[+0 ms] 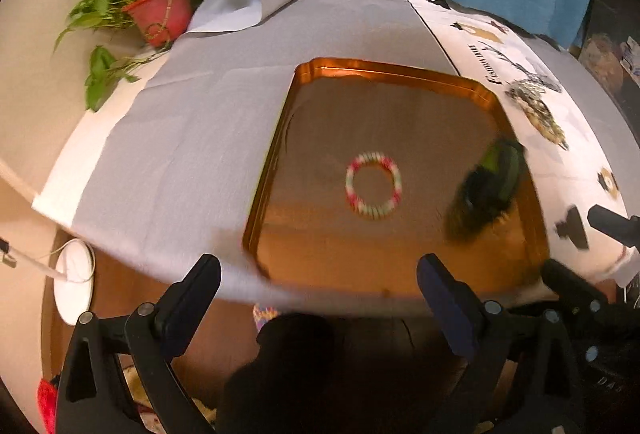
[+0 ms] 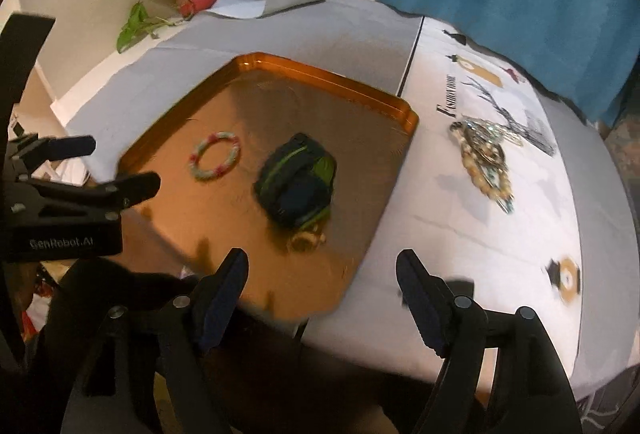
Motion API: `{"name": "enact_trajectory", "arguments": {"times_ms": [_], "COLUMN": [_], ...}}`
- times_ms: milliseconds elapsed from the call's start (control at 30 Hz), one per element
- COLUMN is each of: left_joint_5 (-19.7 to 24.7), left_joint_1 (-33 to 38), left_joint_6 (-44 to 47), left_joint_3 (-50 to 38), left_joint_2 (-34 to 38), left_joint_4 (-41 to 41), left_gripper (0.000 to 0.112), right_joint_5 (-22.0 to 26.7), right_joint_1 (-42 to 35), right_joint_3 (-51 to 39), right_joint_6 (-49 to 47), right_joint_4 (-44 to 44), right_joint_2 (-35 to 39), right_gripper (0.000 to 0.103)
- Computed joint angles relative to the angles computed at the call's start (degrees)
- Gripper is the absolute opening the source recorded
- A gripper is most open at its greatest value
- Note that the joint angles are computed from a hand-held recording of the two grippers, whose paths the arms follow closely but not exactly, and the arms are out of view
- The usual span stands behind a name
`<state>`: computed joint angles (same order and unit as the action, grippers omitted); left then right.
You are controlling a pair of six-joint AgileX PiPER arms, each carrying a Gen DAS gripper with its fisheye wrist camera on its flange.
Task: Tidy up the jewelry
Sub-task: 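Withdraw both tools from the tray and move toward the jewelry pile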
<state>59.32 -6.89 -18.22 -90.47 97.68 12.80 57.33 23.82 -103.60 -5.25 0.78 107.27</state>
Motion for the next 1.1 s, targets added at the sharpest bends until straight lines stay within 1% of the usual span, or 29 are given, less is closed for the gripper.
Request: {"name": "enact_trajectory", "arguments": {"times_ms": [100,233,400,500,733,933,1100], "left_joint_5": [-0.29,0.98,3.4,4.95,8.32,9.28,9.45], "left_joint_1": [-2.35,-6.05,-11.72,-15.59,-22.61,-24.77,-24.67], "left_joint_6": [-2.62,-6.38,-11.13,-13.52,-17.74,-18.88,-18.52], "left_joint_3": [6.48,10.85,13.35,14.15,14.89,14.87,14.55], "left_joint_2": [-7.33,-13.9,-20.65,-23.43,-26.46,-26.84,-26.09], "left_joint_4": [1.26,4.67,8.72,11.56,15.89,17.04,16.24], "left_gripper": [0.098,0.098,0.098,0.098,0.098,0.098,0.098], "right_joint_5": [-1.47,-2.81,-3.3,-3.36,-2.83,-2.76,-2.95], "right_joint_1": [-0.28,0.48,1.23,1.92,2.48,1.7,0.19], "right_joint_3": [6.36,13.14,19.2,22.02,25.83,27.19,27.73], "right_joint_6": [1.44,4.36,7.39,8.71,10.0,9.91,8.81], "right_joint_4": [0.54,-1.85,-4.15,-5.4,-6.06,-5.61,-4.26], "right_joint_2": [-6.31,-13.96,-22.1,-25.98,-31.66,-33.51,-33.45], "right_gripper": [0.077,0.077,0.077,0.077,0.077,0.077,0.077]}}
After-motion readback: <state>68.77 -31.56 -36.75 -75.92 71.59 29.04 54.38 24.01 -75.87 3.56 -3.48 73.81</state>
